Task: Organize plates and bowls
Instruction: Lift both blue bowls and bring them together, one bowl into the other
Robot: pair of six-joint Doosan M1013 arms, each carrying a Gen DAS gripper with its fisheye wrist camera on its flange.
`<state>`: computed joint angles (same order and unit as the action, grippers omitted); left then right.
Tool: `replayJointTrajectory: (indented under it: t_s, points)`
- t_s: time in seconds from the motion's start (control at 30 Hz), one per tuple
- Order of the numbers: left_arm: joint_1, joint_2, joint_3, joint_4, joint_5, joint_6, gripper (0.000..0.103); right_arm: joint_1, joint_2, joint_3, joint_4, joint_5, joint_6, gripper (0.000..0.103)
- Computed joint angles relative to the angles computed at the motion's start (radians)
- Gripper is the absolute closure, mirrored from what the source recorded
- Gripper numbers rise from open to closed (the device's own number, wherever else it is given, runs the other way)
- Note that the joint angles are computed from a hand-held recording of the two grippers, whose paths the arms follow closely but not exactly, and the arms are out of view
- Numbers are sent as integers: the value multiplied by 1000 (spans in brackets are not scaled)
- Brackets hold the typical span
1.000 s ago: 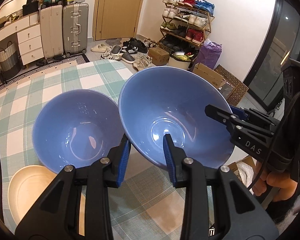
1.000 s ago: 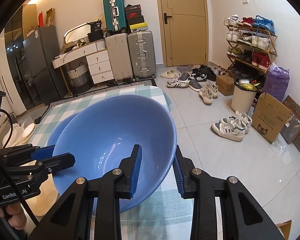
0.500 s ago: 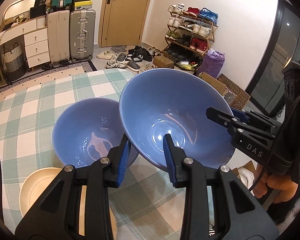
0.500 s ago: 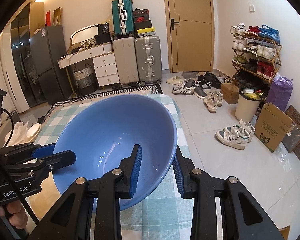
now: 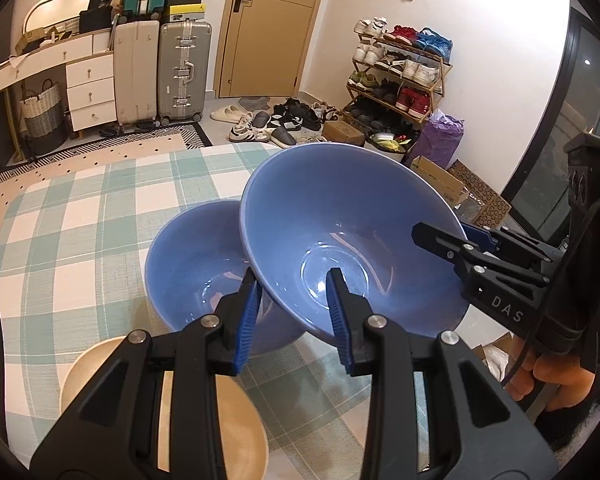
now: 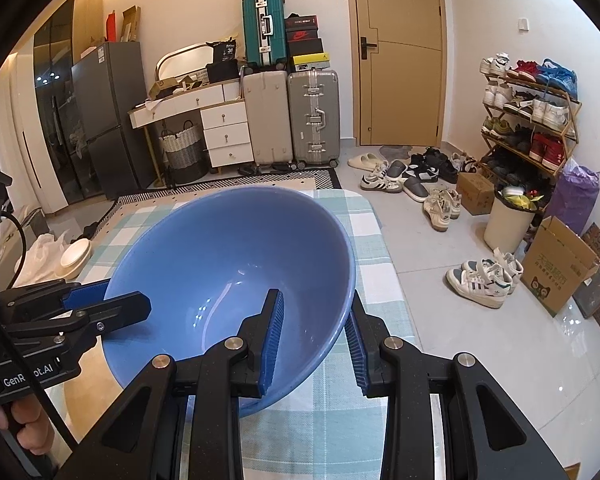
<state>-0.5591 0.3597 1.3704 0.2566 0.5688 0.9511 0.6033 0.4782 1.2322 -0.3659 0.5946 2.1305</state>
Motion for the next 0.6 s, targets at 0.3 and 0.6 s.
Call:
replayJointTrajectory:
  t_s: [0.3, 0.6]
  points:
    - [26, -13, 22, 17, -3, -33, 73, 1, 48, -69, 66, 22, -86, 72]
    - [48, -7, 19, 43, 6, -68, 73, 4, 91, -128, 120, 37, -152, 72]
